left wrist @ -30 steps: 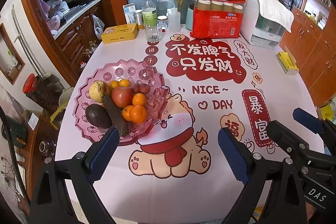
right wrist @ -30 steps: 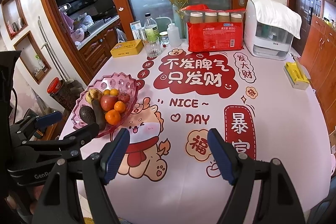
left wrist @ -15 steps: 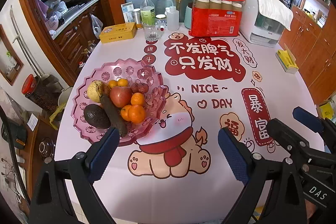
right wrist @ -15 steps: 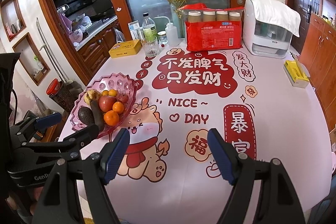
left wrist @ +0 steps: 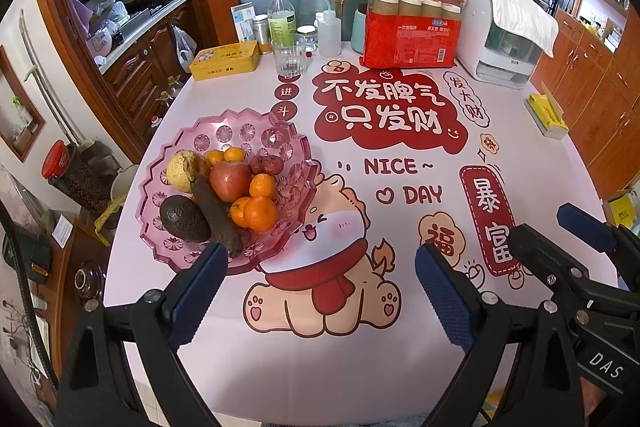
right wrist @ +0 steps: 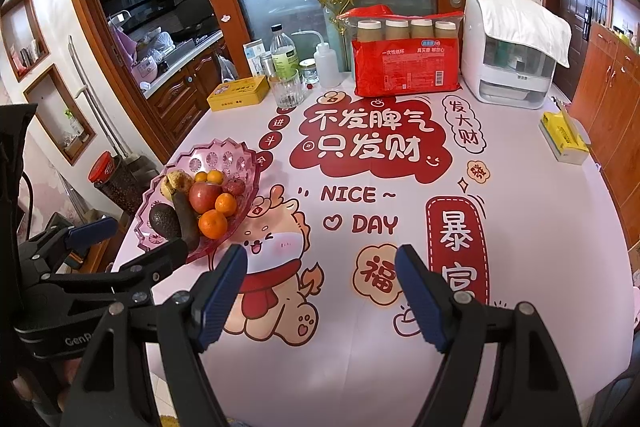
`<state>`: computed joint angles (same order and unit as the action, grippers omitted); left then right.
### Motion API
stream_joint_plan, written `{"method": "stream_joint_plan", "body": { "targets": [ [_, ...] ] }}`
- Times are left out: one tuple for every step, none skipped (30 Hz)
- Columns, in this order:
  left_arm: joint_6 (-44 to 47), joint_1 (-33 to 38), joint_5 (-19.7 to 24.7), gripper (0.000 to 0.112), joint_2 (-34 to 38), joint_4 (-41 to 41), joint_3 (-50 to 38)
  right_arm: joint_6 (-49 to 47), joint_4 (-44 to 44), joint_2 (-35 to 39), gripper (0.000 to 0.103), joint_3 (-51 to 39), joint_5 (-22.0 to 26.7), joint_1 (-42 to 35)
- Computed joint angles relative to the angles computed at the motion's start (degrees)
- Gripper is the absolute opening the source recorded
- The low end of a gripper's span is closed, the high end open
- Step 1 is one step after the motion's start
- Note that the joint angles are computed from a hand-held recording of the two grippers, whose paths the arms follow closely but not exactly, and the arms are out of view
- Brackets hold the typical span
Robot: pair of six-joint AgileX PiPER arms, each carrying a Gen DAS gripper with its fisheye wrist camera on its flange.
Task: Organize fruits
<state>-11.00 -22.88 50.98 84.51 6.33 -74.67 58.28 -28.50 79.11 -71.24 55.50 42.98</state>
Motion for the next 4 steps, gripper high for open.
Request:
{"method": "stream_joint_plan", "body": {
  "targets": [
    [-0.13,-0.11,-0.54,0.094,0.19,0.07,0.48,0.01,0.01,-0.02,0.077,0.02,0.02,0.00],
    [-0.04,-0.05,-0.47,0.094,0.12,-0.01,0.53,0.11,-0.05,-0.07,0.077,0.08,-0.02,0.06],
    [-0.24,-0.23,-0.54,0.094,0.31,0.10,0.48,0.05,0.02,-0.08,0.077,0.07,-0.03,0.01],
    [-0.19,-0.20,-0.62,0.094,0.33,-0.01,0.68,0.05,0.02,-0.08,0.077,0.07,-0.03,0.01]
  ]
}}
